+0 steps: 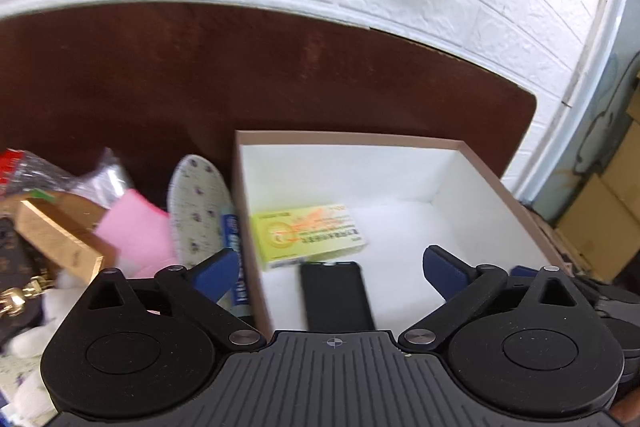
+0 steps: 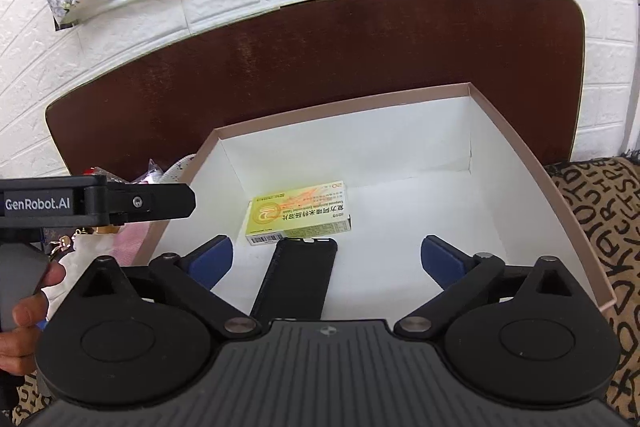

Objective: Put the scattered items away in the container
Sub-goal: 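Carry the black phone case into the tan box and release it, then withdraw the left tool from the tan box toward the heap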

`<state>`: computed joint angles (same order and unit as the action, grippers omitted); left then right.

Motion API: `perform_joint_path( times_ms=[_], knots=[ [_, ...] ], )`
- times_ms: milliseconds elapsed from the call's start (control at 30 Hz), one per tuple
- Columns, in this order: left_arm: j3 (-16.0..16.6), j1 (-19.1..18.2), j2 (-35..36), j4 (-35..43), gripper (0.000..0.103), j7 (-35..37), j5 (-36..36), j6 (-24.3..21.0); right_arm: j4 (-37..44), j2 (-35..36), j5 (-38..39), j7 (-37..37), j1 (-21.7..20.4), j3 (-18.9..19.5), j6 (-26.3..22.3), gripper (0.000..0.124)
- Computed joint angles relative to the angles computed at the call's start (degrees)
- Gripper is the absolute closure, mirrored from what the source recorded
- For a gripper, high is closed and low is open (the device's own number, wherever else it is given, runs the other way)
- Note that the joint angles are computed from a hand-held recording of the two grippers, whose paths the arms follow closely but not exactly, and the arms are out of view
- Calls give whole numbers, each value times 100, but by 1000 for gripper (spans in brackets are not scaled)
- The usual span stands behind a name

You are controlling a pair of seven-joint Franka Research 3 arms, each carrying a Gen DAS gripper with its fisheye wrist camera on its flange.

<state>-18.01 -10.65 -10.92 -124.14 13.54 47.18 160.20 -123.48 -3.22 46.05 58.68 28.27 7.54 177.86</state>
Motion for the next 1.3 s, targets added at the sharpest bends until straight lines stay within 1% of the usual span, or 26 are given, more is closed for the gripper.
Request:
perform_joint_path(
  times_ms=[67, 200, 333, 567, 600, 667, 700, 800, 867, 933, 1000, 1067, 1133, 1233, 1267, 1300],
  knots=[
    [1, -26, -113, -99, 0, -24, -92, -48, -17, -43, 475, -374, 110, -34, 57, 21],
    [-39, 10, -325, -291, 0, -209, -171, -48, -153, -197, 755, -463, 178, -56, 20, 21],
    [-151, 96, -585, -503, 0, -441, -114, -36, -291, -383, 1076, -678, 326, -120, 72, 21],
    [-348, 145, -1092, -845, 0, -522, -76, -130, -536, -774, 1832, -1324, 835, -335, 296, 21],
    [-367, 136, -1212, -942, 0, -533, -93, -134, -583, -841, 1973, -1458, 949, -375, 369, 21],
    [-401, 127, -1534, -1230, 0, -625, -154, -75, -678, -1002, 2429, -1951, 1317, -556, 506, 21],
    [-438, 150, -1716, -1401, 0, -709, -165, -18, -748, -1100, 2549, -2116, 1426, -596, 486, 21],
    [-553, 152, -2280, -1927, 0, -872, -313, -13, -1054, -1389, 2423, -1999, 1444, -456, 318, 21],
    [-581, 44, -2632, -2274, 0, -871, -517, -127, -1234, -1522, 2530, -2045, 1630, -452, 376, 21],
    [-608, -122, -2957, -2586, 0, -841, -773, -344, -1418, -1622, 2625, -2112, 1852, -442, 539, 21],
    [-632, -308, -3282, -2889, 0, -859, -1029, -559, -1666, -1706, 2372, -1784, 1831, -192, 746, 21],
    [-637, -517, -3592, -3161, 0, -826, -1252, -791, -1898, -1778, 2087, -1380, 1639, 195, 872, 21],
    [-669, -712, -3889, -3385, 0, -807, -1448, -1092, -2108, -1863, 1755, -856, 1130, 838, 872, 21],
    [-656, -1013, -4331, -3716, 0, -718, -1641, -1431, -2333, -1893, 1425, -272, 522, 1714, 1086, 21],
    [-655, -1101, -4478, -3821, 0, -695, -1693, -1534, -2387, -1873, 1344, -156, 395, 1939, 1178, 21],
    [-645, -1187, -4610, -3911, 0, -657, -1741, -1643, -2438, -1813, 1252, -116, 440, 1996, 1305, 21]
  ],
)
